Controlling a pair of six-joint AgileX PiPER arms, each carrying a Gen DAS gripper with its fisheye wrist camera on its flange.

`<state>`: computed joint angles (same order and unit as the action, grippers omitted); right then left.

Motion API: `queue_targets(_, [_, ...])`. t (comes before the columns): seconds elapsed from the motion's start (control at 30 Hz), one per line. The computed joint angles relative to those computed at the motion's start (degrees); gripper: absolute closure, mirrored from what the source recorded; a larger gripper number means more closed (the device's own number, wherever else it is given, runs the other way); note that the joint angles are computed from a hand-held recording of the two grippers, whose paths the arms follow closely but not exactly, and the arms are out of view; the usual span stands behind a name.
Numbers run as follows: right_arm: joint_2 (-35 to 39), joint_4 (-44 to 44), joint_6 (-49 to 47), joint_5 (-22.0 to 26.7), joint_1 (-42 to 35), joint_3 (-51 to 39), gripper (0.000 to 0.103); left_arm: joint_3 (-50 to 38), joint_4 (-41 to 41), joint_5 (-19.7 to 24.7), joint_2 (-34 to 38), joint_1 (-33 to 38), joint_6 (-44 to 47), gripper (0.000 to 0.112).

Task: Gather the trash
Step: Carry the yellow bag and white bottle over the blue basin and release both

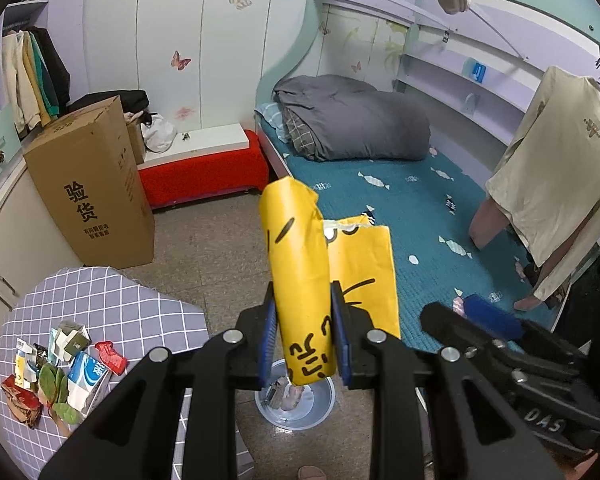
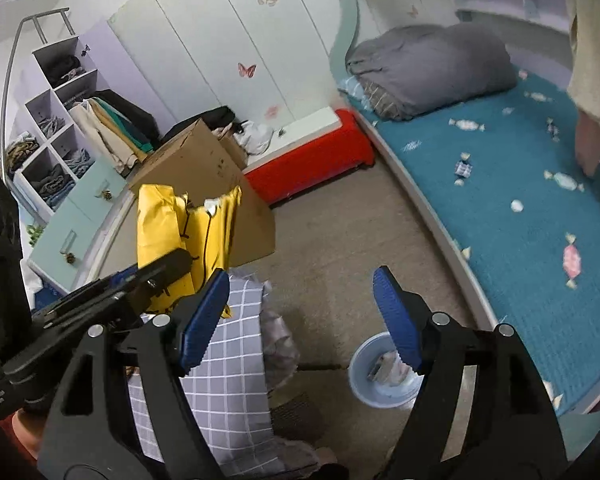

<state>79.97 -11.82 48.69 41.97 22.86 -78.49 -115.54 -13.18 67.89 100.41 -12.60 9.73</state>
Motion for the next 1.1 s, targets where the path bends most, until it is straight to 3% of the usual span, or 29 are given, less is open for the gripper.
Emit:
queue_targets(0.73, [-1.56, -9.11, 5.45, 3.3, 0.71, -1.15, 0.026, -0.89, 2.16, 0.1, 0.9, -1.83, -2.15, 0.085])
queue_targets(0.8, [-1.75, -9.04, 5.46, 3.17, 0.34, -1.09, 0.026, -1.01, 2.12, 0.31, 1.14, -1.72, -2.1, 0.078])
queue_targets(0.93, [-2.04, -9.25, 5.91, 3.06, -0.03, -0.87, 0.026, -1.34, 3.46, -0.01, 1.4, -2.36, -3.57, 0.049])
queue_targets(1.1, [-2.46, -9.35, 6.1, 2.7, 0.01, -0.45, 0.026, -0.44, 1.87, -0.63, 0.77, -1.97, -2.61, 0.045])
